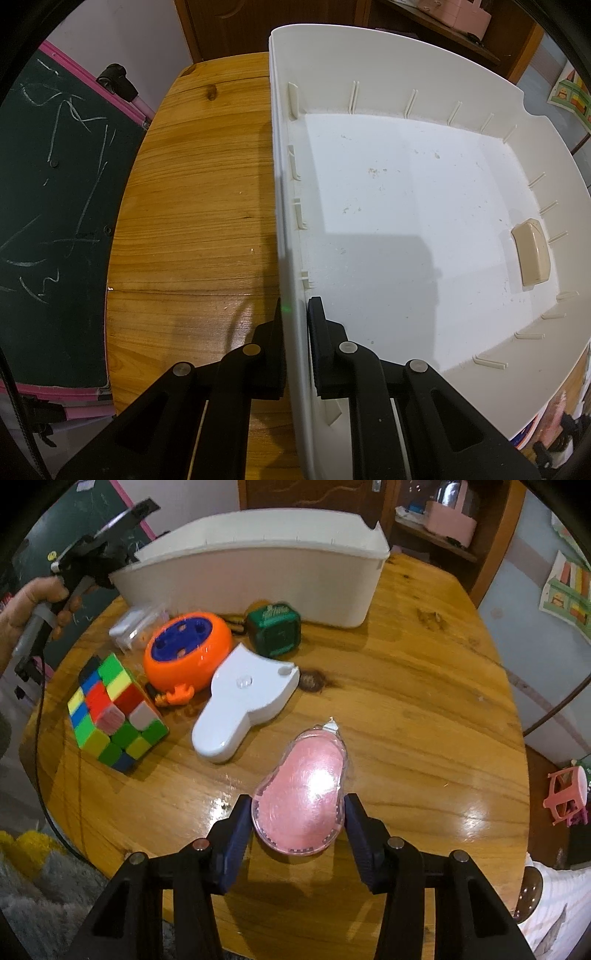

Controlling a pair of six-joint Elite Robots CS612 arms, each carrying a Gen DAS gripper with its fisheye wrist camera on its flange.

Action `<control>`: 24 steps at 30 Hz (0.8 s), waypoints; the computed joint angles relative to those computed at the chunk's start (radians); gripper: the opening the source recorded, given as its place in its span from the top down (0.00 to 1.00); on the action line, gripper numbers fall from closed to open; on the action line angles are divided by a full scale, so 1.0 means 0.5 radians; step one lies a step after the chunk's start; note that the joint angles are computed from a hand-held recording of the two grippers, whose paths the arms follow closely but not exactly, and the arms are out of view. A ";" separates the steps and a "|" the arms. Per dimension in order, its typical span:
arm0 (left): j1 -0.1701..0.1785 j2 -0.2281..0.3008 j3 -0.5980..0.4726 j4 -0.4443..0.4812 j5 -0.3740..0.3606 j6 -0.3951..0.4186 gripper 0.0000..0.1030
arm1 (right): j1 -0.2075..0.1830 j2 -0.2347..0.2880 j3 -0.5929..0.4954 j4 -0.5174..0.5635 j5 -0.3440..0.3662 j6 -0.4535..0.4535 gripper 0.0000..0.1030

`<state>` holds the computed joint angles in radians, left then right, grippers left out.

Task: Organize rigid objects
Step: 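Carry the pink case into the bin and release it beside the beige box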

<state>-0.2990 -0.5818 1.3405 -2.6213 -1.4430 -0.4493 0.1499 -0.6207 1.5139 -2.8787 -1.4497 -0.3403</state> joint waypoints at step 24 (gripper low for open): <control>0.003 -0.004 0.015 -0.021 -0.007 0.004 0.87 | 0.063 0.124 -0.701 -0.086 0.071 0.042 0.51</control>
